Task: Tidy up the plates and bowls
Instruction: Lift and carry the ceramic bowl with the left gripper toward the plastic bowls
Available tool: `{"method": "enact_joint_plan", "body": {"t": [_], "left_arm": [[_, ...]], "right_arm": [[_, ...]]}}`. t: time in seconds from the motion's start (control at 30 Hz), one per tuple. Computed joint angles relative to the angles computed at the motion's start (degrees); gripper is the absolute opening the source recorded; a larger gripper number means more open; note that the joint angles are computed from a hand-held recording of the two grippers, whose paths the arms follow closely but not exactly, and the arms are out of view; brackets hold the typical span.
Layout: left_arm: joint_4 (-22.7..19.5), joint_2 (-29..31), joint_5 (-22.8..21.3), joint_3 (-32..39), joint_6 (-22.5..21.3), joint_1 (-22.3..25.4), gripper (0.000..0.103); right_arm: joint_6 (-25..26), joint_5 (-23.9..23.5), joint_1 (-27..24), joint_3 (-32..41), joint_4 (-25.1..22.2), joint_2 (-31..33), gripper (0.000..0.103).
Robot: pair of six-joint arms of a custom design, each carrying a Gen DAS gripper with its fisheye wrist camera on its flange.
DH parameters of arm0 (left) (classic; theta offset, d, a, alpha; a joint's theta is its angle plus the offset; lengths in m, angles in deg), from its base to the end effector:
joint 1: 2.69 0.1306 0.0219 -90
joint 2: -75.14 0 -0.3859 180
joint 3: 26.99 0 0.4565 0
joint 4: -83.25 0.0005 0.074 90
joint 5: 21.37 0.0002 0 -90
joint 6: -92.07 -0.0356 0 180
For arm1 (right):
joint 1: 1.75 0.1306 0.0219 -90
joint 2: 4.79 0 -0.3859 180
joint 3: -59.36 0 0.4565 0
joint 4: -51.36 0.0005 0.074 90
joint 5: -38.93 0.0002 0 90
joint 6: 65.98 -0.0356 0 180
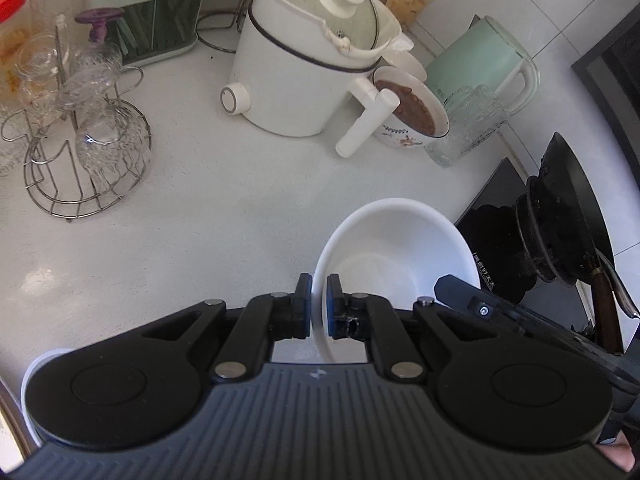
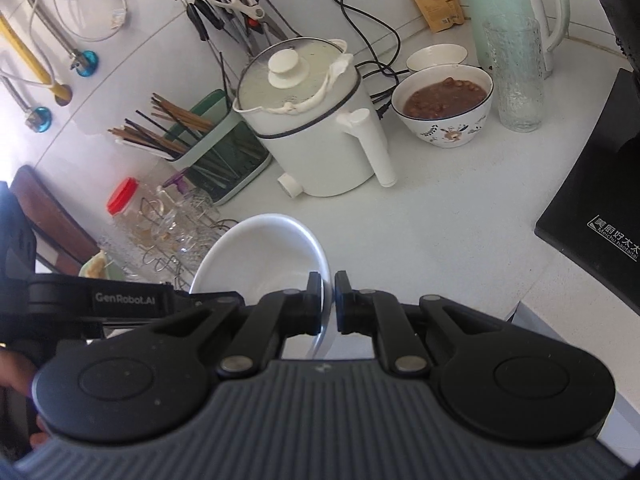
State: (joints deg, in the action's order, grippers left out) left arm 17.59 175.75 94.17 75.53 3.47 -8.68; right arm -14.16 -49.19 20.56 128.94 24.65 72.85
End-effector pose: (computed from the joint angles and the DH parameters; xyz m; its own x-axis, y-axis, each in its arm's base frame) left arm 0.5910 -0.0780 0.4299 -0.8986 0.0721 -0.4327 0.2619 0.8795 -0.3974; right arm 0.4458 0.1811 0.3809 -0.6338 0.4077 -0.6573 0.0475 0.8687 0.4931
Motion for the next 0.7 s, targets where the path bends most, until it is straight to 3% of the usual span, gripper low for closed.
{"method": "enact_joint_plan", "body": {"t": [0.7], "left_arm": [[0.5,-5.9,-1.6,-5.0,1.6,3.9,0.009]], "right_arm": [[2.1,-2.5,3.1,2.5,-1.8,0.5,0.009]]}}
